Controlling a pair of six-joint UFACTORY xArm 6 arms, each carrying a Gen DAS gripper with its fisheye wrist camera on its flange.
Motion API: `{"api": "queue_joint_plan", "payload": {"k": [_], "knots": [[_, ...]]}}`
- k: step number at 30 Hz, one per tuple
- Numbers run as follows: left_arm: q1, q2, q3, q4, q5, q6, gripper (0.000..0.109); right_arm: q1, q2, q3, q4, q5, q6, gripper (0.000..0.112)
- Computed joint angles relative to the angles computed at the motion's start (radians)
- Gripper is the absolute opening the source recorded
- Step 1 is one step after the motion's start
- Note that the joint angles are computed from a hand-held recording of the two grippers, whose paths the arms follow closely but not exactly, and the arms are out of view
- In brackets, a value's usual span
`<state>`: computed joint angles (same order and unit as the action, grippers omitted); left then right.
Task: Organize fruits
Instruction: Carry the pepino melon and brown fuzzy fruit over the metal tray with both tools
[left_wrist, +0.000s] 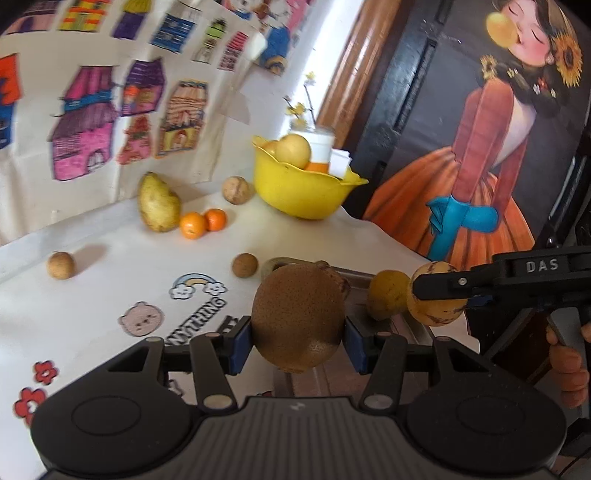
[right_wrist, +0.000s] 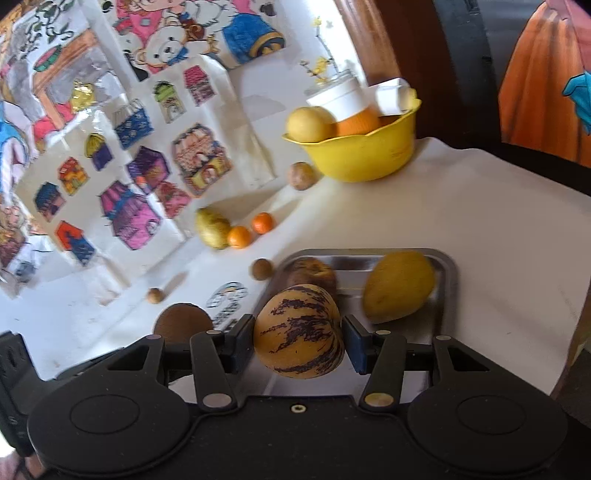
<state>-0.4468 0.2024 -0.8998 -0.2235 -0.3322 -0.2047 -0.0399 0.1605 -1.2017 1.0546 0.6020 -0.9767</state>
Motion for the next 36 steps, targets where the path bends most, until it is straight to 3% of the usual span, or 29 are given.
{"api": "queue_joint_plan", "payload": {"k": [9,23,36], "knots": [[0.011,0.095,-0.097,0.121,0.032,-0.042,0.056,-0.010,0.088,-0.046,-0.002,-0.028,-0.009,0.053],[-0.017,0.172,-0.174,0.045,0.047,0.072,0.056,-0.014,0.143,-0.076,-0.021,-0.039,-0.003,0.053],[-0.052,0.198,-0.223,-0.127,0.091,0.246,0.057,-0.012,0.157,-0.078,-0.055,-0.048,0.022,0.053]]}}
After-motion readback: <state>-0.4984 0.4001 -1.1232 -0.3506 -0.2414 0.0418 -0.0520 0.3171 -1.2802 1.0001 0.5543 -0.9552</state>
